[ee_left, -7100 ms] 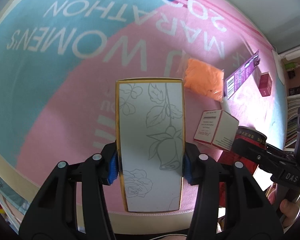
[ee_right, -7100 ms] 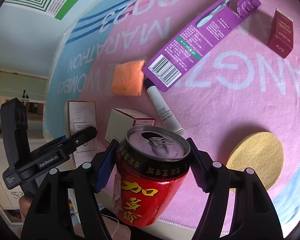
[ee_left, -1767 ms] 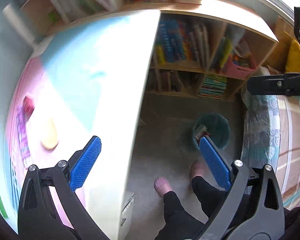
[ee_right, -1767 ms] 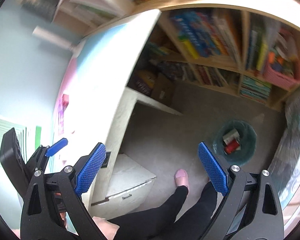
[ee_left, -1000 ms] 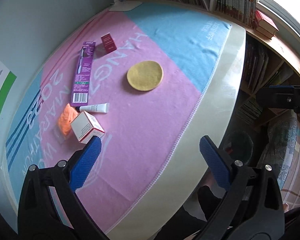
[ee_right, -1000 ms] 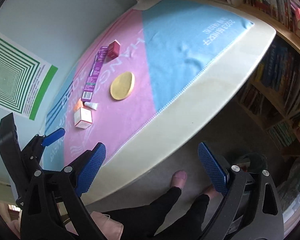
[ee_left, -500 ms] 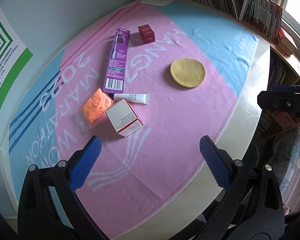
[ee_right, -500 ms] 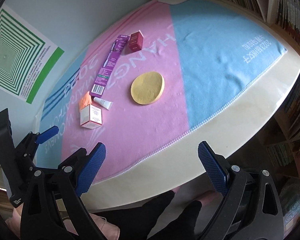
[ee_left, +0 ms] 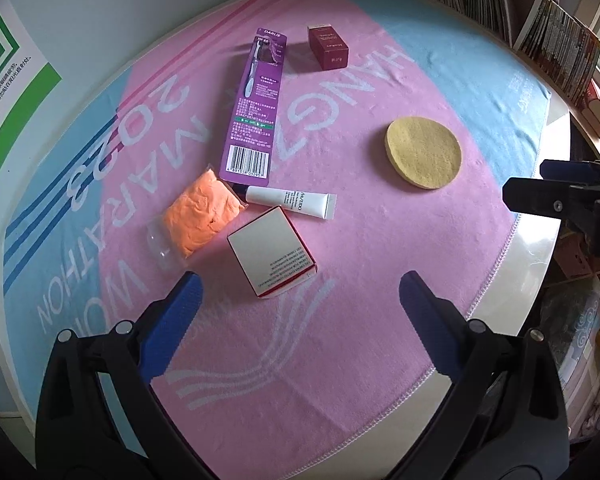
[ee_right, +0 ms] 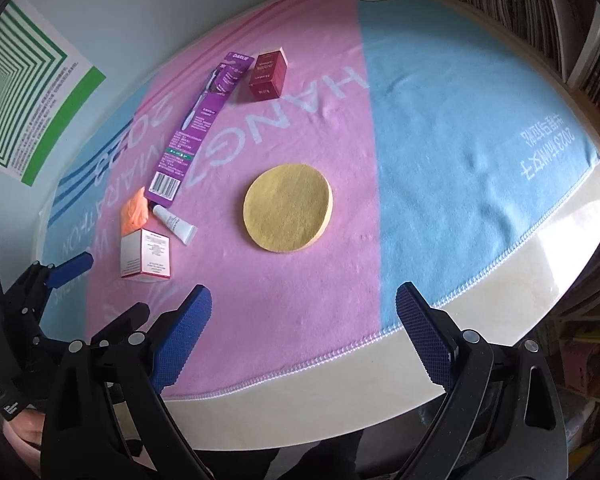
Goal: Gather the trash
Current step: 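Move both tools back over the table toward the remaining items, then grasp the white-and-red box with the left tool while the right tool grasps the yellow sponge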
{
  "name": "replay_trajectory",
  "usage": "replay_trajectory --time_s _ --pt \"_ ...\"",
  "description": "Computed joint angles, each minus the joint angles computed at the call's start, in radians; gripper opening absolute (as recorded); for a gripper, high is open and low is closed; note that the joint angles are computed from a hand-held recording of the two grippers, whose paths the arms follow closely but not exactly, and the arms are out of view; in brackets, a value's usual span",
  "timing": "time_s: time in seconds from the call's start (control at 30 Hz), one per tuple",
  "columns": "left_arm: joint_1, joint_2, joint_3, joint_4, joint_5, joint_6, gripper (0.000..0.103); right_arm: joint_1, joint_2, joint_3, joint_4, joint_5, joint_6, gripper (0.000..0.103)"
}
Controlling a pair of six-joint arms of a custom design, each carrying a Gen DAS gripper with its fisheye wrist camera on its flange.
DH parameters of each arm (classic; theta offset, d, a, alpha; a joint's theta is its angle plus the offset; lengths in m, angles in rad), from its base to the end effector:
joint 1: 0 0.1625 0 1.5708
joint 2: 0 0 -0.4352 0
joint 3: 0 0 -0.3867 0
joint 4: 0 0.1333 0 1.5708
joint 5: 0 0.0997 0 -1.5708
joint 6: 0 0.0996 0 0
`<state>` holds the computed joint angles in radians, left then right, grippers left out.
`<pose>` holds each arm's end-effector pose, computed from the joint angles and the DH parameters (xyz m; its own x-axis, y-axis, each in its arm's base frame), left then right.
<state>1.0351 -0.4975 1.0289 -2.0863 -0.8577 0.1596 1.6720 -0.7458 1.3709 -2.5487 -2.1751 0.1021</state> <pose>-0.2450 -0.8015 0.0973 -0.5558 0.5266 -0.6433 0.6064 0.7861 0.1196 0.1526 -0.7435 0.1891 -0.8438 0.2068 0.4952 -0.0088 0.9173 -0.3981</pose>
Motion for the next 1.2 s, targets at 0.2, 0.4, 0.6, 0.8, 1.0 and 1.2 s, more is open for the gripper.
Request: replay_trajectory --time_s 0.2,0.4,0.6,0.8,1.0,1.2 --pt "0.021 0.051 -0.098 0.082 -0.006 -0.043 0.096 -0.008 0.068 -0.108 0.073 -0.050 -0.032 0.093" --pt "0.039 0.096 -0.182 0.150 -0.011 -0.071 0.096 -0.019 0.128 -0.201 0.148 -0.102 -0.057 0.093" --pt "0.056 0.129 -0.244 0.205 -0.023 -0.100 0.090 -0.025 0.166 -0.256 0.201 -0.124 -0.070 0.093" --pt "0.072 0.165 -0.312 0.274 -0.044 -0.128 0.066 -0.031 0.198 -0.284 0.173 -0.153 -0.093 0.096" --pt "0.073 0.171 -0.306 0.241 -0.041 -0.125 0.050 -0.038 0.211 -0.302 0.158 -0.140 -0.082 0.098" --pt "0.077 0.165 -0.291 0.217 -0.055 -0.118 0.047 -0.027 0.255 -0.373 0.201 -0.145 -0.075 0.098"
